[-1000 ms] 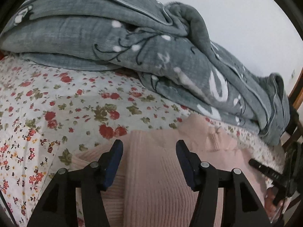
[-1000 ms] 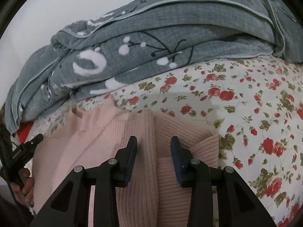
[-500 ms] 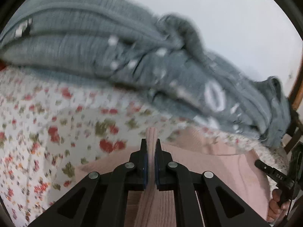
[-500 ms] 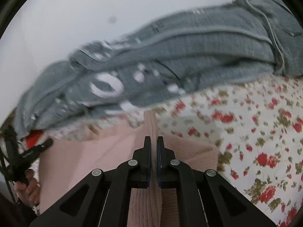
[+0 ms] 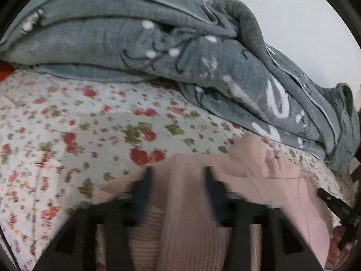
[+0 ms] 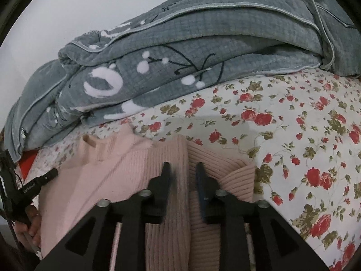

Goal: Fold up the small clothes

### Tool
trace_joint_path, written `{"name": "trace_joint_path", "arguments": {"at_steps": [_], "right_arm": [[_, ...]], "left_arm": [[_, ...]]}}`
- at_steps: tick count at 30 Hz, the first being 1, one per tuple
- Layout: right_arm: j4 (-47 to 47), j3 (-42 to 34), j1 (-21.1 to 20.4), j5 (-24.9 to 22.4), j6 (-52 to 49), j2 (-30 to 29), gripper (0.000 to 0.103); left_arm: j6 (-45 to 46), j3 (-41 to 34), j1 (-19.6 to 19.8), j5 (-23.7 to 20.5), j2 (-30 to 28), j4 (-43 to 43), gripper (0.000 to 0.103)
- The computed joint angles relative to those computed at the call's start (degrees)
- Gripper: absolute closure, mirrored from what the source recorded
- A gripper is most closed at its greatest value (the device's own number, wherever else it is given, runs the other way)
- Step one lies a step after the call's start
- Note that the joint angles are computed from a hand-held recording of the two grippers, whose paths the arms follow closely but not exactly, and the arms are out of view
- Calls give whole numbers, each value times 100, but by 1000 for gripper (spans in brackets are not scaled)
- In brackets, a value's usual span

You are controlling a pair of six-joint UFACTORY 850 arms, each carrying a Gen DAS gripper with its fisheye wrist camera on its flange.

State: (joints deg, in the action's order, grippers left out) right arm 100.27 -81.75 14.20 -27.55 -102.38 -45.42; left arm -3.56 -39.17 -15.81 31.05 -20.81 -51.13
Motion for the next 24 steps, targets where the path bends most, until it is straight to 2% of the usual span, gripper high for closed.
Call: {"name": "trace_joint_path", "arguments": {"at_steps": [2, 4, 6, 8, 10, 11, 13, 15, 17, 19, 21, 24], "right_arm": [[389, 158, -46, -229, -424, 106, 60], [1127, 453, -86, -495, -1225, 288, 41], [1595, 714, -121, -685, -1777, 480, 35], [1716, 836, -142, -638, -1878, 632, 33], [1277, 827, -186, -477, -1339, 732, 31], [756, 767, -190, -268, -816, 764, 31], [-54, 769, -248, -168, -70, 822, 31], [-650, 871, -324, -221, 282, 868, 30], [-833, 983, -394, -321, 362, 825, 30], [-1126, 926, -435, -569, 569, 603, 29], [-1040, 905, -404, -515, 422, 503, 29], [-731, 1009, -273, -226, -79, 569, 29]], "left_arm": [[-94, 134, -86, 297, 102, -9, 43], [-72, 249, -202, 630, 197, -179, 41], [-118, 390, -302, 942, 323, -259, 41], [-191, 513, -351, 1052, 478, -222, 38], [-323, 675, -377, 970, 684, -51, 34], [-231, 742, -398, 826, 782, -70, 34], [239, 806, -508, 507, 900, -495, 33], [541, 903, -660, 389, 936, -809, 33], [526, 1030, -795, 349, 910, -1008, 33], [-222, 1171, -716, 253, 853, -445, 33], [-947, 1267, -600, 255, 791, 205, 31], [-953, 1162, -538, 169, 658, 499, 25]]}}
